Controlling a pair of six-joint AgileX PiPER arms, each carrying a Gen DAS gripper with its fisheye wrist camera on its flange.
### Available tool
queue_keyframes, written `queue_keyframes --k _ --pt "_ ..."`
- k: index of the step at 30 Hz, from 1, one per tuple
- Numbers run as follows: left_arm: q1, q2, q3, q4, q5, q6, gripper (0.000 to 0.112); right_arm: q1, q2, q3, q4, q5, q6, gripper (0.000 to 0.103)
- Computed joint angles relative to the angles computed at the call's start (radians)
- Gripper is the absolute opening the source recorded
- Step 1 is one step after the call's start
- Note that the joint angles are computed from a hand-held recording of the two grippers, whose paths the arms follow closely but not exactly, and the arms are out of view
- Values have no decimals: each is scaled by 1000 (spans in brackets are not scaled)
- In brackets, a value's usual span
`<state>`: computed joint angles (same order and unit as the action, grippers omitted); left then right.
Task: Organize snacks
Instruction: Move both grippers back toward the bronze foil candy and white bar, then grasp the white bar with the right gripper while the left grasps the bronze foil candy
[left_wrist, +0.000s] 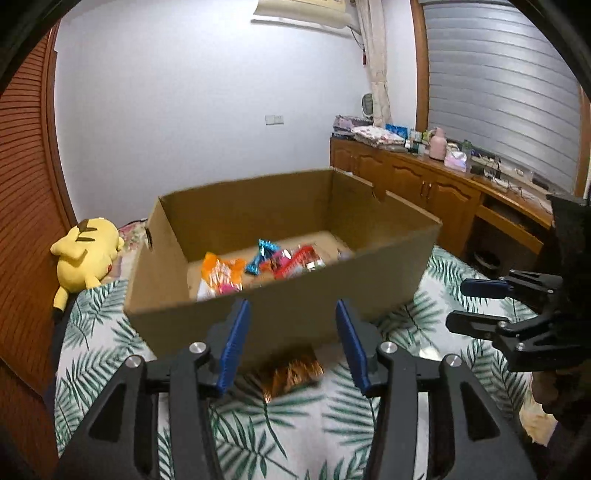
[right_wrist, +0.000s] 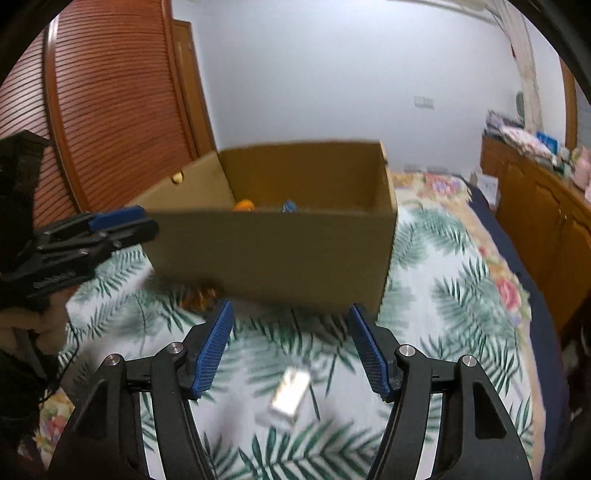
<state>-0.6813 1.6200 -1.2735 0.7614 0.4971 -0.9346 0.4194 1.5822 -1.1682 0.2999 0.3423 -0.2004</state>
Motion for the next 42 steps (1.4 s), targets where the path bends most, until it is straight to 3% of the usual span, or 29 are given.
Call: queue_keyframes --k 5,11,14,22,30,42 --pt "-34 7 31 26 31 -47 49 8 32 41 69 -14 -54 57" --pt "-53 14 51 9 61 -46 49 30 81 34 -21 25 29 53" --pt "-58 37 33 -21 83 -17 49 47 104 23 -138 39 155 46" --pt "-19 118 -42 -173 126 82 49 45 123 21 -160 40 172 23" --pt "10 206 -128 -245 182 125 49 61 126 35 -195 12 213 21" --pt "19 262 -188 -273 190 205 49 -18 118 57 111 18 -95 21"
